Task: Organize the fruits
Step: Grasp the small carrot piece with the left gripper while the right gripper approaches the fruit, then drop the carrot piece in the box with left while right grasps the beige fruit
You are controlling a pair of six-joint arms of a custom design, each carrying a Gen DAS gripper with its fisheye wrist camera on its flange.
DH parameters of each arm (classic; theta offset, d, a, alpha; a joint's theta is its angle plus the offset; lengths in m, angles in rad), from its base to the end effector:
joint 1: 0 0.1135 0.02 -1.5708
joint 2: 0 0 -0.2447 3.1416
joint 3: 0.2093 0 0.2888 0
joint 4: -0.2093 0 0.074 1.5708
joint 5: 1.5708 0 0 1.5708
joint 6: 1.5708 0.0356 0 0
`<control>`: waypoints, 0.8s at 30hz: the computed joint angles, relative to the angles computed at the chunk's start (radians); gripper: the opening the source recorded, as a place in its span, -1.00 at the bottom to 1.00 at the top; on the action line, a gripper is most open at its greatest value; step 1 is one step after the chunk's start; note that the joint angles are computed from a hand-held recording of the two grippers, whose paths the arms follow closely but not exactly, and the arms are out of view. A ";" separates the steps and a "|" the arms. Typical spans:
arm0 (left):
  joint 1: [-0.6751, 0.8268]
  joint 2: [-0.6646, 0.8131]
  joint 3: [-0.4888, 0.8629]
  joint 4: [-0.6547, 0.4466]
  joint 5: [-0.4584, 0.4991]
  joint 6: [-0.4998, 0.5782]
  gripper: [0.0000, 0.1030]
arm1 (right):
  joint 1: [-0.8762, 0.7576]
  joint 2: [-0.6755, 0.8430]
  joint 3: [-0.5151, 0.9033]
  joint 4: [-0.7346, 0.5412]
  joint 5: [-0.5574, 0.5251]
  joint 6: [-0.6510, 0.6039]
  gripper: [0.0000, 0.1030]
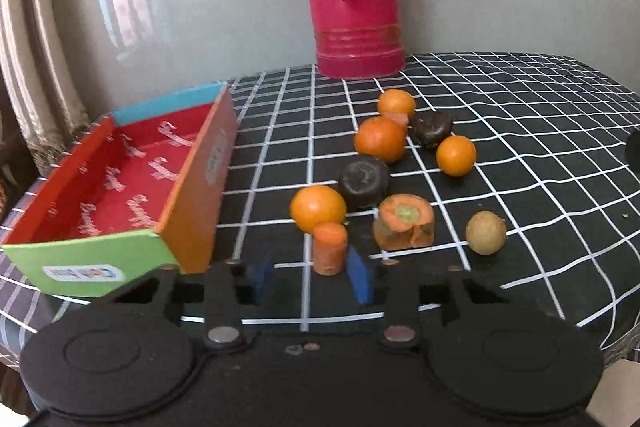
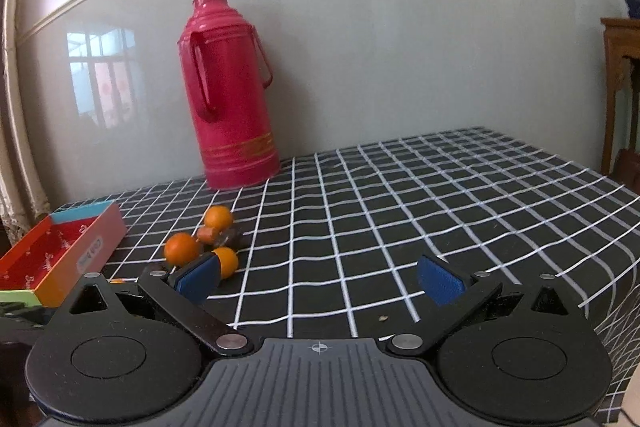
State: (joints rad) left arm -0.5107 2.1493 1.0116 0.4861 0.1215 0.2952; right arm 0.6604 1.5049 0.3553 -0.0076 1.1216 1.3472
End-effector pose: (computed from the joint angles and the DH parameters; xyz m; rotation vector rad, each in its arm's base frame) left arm 0.3589 -0.2060 0.0208 0.9352 2.0229 -0.2533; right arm 0.1856 0.1036 0.0425 0.9107 1.7734 -0.3170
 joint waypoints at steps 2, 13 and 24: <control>-0.003 0.010 0.005 0.011 0.007 -0.006 -0.72 | -0.012 0.016 0.000 0.051 -0.015 -0.036 1.00; -0.002 -0.023 -0.057 0.142 -0.032 -0.009 -0.82 | -0.038 0.078 0.005 0.192 -0.085 -0.146 1.00; 0.117 -0.001 0.138 0.019 -0.185 -0.108 -0.82 | -0.049 0.140 0.052 0.254 -0.116 -0.232 1.00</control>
State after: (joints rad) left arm -0.3932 2.1483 1.1499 0.5053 -0.0633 0.1873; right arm 0.6113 1.6449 0.4074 0.2462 1.0053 1.1153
